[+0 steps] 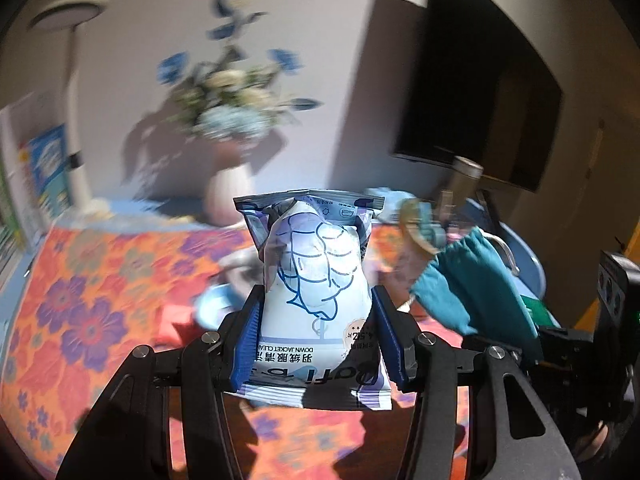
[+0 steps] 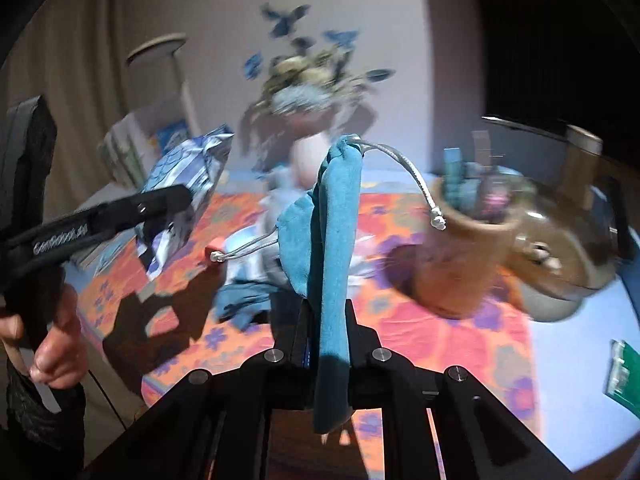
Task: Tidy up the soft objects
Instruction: 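Carry both items to the glass bowl and open both tools to drop them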
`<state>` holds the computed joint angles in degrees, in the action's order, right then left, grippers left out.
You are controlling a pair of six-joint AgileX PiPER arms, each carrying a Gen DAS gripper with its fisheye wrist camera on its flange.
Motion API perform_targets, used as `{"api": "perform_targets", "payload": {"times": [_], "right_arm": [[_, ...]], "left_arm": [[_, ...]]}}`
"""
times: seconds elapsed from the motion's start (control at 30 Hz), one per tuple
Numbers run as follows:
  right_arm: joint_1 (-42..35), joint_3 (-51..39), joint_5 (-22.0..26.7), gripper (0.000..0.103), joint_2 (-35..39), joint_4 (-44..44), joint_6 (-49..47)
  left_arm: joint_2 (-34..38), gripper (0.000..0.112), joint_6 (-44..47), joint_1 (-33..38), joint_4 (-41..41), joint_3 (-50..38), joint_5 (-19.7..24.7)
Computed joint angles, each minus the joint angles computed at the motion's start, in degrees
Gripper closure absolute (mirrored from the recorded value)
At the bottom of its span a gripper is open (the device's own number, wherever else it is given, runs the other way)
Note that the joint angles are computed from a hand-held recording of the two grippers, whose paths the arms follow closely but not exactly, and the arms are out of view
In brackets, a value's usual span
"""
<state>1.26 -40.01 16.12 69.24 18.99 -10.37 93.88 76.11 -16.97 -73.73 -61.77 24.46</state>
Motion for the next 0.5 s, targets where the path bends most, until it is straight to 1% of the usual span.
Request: {"api": "perform_targets", "payload": {"times": [0.07,0.17,0.23,0.33,0.4,0.43,0.5], "right_arm": [[-5.04,1.07,1.84,0.092,-2.59,3.68,-4.83],[-15.97,1.60,6.97,0.092,-6.24,12.37,-16.37],[-23.23,2.05,9.46,0.092,-7.92,16.06,-21.68],[-34.02,1.77,13.12,0.092,-8.07,22.32,-30.66],[-40.21,1.12,15.06,0.092,-6.73,26.07,-35.81],[-44.32,0.46,16.82,0.092,-5.72,28.46,-39.12],[-49.12,-0.70,18.05,0.092,-3.52,30.99,-42.52]], "left_arm": [[-0.24,0.063,-1.28,-3.58,1.32,-0.77,-0.17],[-0.27,0.063,-2.99,-8.87,2.87,-1.90,-0.03],[0.47,0.063,-4.51,-12.43,4.17,-3.43,0.53],[2.75,0.063,-7.84,-17.85,7.30,-6.83,0.70],[4.72,0.063,-11.10,-20.71,10.26,-9.65,0.97],[6.13,0.063,-13.82,-22.53,12.75,-11.72,0.95],[9.36,0.063,-19.07,-25.70,17.30,-16.59,1.44]]}}
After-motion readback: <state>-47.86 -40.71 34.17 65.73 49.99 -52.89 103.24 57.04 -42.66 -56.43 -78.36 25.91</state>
